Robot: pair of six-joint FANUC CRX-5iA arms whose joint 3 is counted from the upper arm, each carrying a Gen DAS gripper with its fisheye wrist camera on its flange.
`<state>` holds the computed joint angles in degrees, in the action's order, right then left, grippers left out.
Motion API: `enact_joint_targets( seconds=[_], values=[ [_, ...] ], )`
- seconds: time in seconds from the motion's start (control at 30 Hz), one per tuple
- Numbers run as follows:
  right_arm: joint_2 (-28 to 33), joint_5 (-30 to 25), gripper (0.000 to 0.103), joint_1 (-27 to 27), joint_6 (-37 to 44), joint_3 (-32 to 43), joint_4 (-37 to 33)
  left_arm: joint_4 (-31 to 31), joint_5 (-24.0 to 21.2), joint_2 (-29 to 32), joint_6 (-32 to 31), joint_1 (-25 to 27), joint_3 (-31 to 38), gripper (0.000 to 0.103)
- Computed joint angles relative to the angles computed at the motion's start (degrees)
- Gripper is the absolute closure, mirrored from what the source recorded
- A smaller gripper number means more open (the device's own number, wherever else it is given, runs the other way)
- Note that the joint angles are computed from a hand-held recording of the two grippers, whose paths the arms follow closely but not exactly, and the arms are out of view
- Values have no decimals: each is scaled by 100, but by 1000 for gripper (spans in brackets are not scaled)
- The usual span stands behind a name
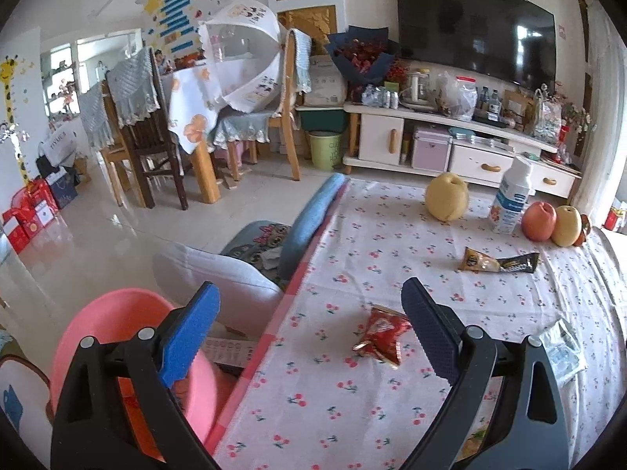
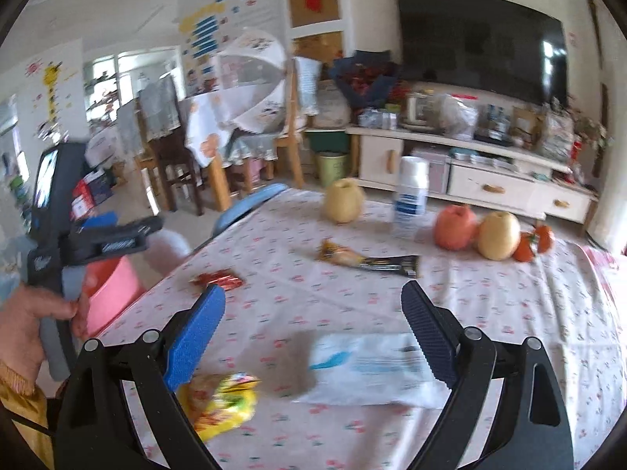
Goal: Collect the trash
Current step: 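Move both open tools back over the trash on the table, then grasp the red candy wrapper with the left tool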
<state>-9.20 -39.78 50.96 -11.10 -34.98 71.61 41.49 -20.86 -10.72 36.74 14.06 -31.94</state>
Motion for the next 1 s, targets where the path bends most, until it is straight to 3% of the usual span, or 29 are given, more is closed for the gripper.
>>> enact_joint_targets(
  seconds=[0.37,0.53,0.73,0.9,1.0],
  values=[
    [-450,-88,12,-773,262,-335,-951,41,-660,519,-233,-257,213,9],
    [-428,137,12,-1040,632,-325,-1510,-472,-832,817,-176,-407,435,9],
    [-251,534,12,-1176,1445,-112,-2368,-639,-996,1076,-431,-451,592,9],
    [-43,764,13,-1078,2444,230,-3425,-1145,-1134,1304,-151,-440,858,9],
    [40,711,13,-1005,2828,386,-3779,-1093,-1161,1375,-158,-427,891,9]
  ],
)
